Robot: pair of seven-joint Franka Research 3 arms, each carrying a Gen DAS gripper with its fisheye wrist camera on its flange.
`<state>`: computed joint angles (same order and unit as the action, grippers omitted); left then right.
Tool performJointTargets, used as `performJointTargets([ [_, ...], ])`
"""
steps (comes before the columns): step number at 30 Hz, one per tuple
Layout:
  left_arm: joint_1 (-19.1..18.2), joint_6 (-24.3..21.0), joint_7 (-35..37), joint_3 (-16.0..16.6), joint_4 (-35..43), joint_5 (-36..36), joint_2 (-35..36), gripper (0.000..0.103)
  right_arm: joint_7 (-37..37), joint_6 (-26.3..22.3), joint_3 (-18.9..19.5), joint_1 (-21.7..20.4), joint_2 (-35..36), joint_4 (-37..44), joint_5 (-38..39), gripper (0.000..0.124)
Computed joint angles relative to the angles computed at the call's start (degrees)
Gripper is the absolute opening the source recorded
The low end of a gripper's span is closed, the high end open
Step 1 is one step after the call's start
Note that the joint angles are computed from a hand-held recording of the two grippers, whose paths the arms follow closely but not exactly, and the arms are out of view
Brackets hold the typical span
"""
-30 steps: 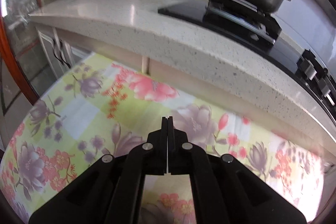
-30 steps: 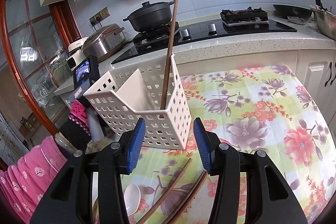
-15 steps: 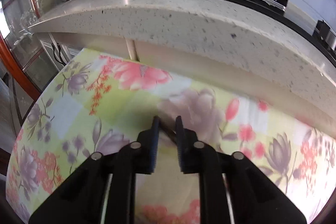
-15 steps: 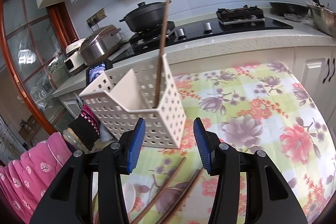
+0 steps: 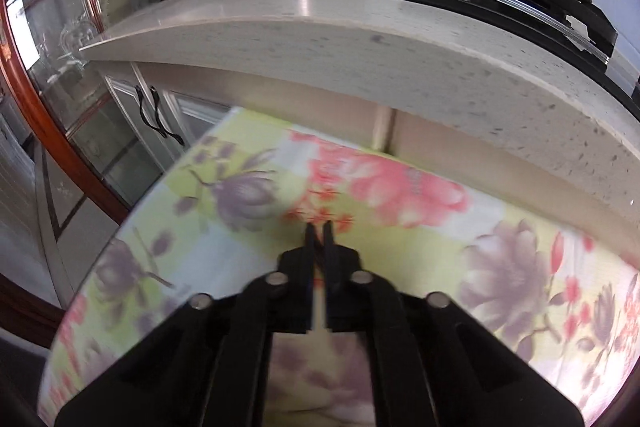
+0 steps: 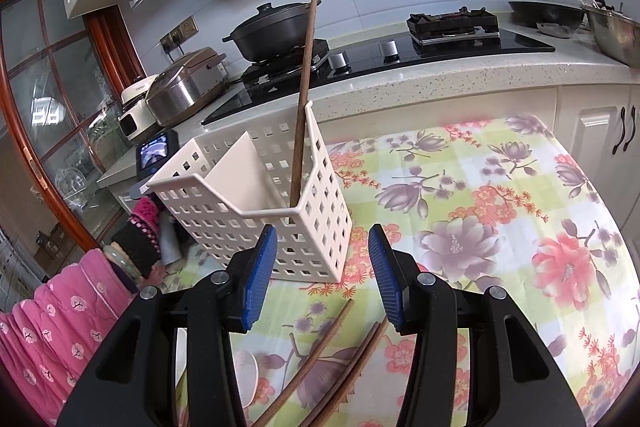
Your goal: Organize utensils
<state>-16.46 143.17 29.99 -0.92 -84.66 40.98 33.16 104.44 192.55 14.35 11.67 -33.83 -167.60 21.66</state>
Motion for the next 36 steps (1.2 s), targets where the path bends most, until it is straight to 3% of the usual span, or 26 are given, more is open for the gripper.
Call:
performJointTargets([
  [7, 0.87, 5.09, 4.18, -0.61, -11.45, 4.24, -6.68, 0.000, 1.43, -0.70, 3.27, -0.29, -1.79, 0.02, 0.20, 0.047],
  [11, 3.80, 10.12, 2.88, -2.34, -16.17, -0.89, -10.21, 0.004, 3.34, -1.79, 6.61, -1.43, -4.06, -0.25, 0.26, 0.047],
  [13, 3.74, 10.82, 1.17, -2.26, -16.74, -1.61, -10.98, 0.034, 4.34, -2.02, 7.80, -1.87, -5.08, -0.63, -0.02, 0.047],
  [14, 3.17, 11.10, -0.62, -1.71, -17.09, -0.73, -11.52, 0.040, 4.92, -2.21, 8.37, -2.09, -5.53, -0.77, -0.15, 0.047],
  [19, 1.49, 4.02, 0.30, -2.60, -11.75, -0.43, -8.55, 0.046, 7.02, -2.75, 8.94, -2.41, -6.31, -1.20, -1.27, 0.047],
  [21, 0.67, 0.48, -0.44, -2.40, -9.16, -0.86, -6.39, 0.046, 7.55, -2.97, 8.77, -2.46, -6.64, -1.39, -1.80, 0.047],
  [23, -0.18, 1.15, -3.69, -1.15, -9.38, 1.01, -5.95, 0.042, 7.90, -3.40, 8.85, -3.02, -7.19, -1.62, -2.38, 0.047],
  [25, -0.17, 2.73, -2.67, -1.61, -9.69, 2.14, -5.91, 0.010, 8.29, -3.52, 8.35, -3.22, -7.33, -1.90, -2.83, 0.047],
  [26, -1.46, 0.36, -2.26, -1.27, -8.60, 3.70, -5.49, 0.009, 8.51, -3.57, 7.97, -3.26, -7.26, -1.96, -2.98, 0.047],
  [28, -1.86, 0.51, -2.87, -1.30, -8.87, 4.87, -5.65, 0.006, 9.04, -3.51, 7.71, -3.41, -7.28, -2.08, -3.18, 0.047],
  [36, -1.52, 9.31, -9.95, -0.74, -17.91, 12.96, -13.56, 0.005, 11.03, -4.18, 9.16, -3.41, -9.90, -2.93, -4.20, 0.047],
])
